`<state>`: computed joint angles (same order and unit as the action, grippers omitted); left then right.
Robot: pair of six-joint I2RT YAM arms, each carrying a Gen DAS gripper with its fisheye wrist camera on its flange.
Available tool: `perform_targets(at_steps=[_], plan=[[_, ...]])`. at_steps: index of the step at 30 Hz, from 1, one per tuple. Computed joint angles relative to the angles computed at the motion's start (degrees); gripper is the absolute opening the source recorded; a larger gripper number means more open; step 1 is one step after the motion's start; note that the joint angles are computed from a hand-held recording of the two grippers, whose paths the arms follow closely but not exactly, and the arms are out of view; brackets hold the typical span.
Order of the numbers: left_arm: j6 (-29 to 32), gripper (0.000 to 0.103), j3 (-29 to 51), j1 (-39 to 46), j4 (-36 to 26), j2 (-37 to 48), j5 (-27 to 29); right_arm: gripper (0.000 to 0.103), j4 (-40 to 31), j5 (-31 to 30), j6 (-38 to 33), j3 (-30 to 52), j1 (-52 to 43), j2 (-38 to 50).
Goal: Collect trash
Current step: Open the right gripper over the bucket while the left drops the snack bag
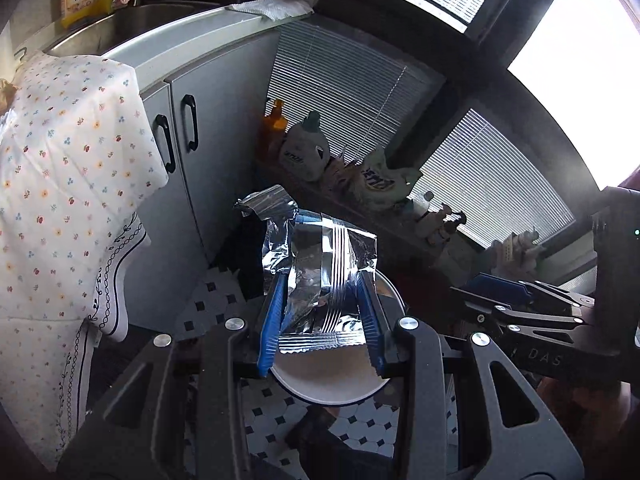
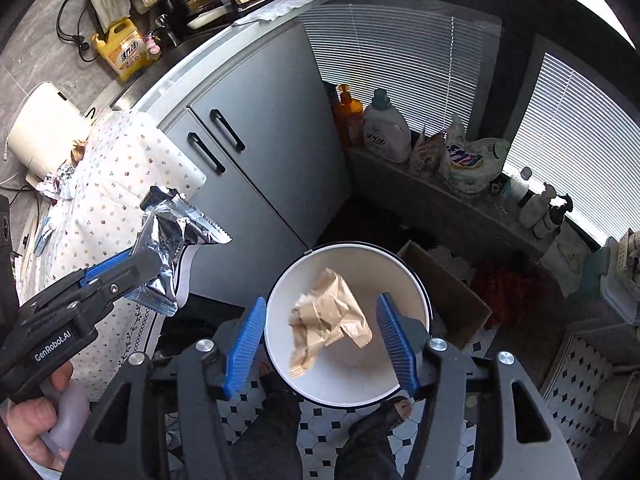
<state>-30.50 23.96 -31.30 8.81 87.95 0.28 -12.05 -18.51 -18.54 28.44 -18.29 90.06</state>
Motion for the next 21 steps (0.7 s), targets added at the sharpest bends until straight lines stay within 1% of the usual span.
perform_targets(at_steps=[1,3,10,12,13,14,15,16,18,21], plan=[[0.18,0.036,0.24,0.08,-0.03,0.48,0.09,0.065,-0.10,0.01,-0.12,0.08,-0.52,-0.10],[0.61,0.036,0.80,0.10,-0.05,1.30,0.25,0.067,-0.55,-0.09,-0.81,0.41,-1.81,-0.14],[0.32,0.036,5.54,-2.08,-0.46,7.53,1.43,0.068,-4.50,-0.88,-4.85,2.46,-9.61,-0.81],[0.26,0.038,7.41,-2.96,-0.56,9.59,2.60,0.068,-5.58,-1.21,-6.02,3.23,-12.49,-0.99],[0.34,0.040,8.03,-3.24,-0.02,10.43,3.90,0.068,-6.03,-1.31,-6.52,3.63,-13.84,-1.07],[0.53,0.046,8.95,-3.59,-0.15,11.20,4.78,0.069,-6.32,-1.41,-6.92,4.04,-15.04,-0.99],[0.74,0.051,9.93,-4.23,-0.66,11.84,4.82,0.069,-6.66,-1.53,-7.38,4.48,-16.27,-0.86],[0.92,0.053,10.72,-4.88,-0.98,12.54,4.76,0.069,-7.00,-1.68,-7.73,4.78,-17.37,-0.87],[1.00,0.066,11.62,-5.36,-0.86,13.64,6.24,0.069,-7.42,-1.95,-8.01,5.41,-18.98,-0.70],[1.29,0.071,12.70,-5.85,-1.44,14.17,6.82,0.069,-7.94,-2.29,-7.95,6.15,-20.42,-0.59]])
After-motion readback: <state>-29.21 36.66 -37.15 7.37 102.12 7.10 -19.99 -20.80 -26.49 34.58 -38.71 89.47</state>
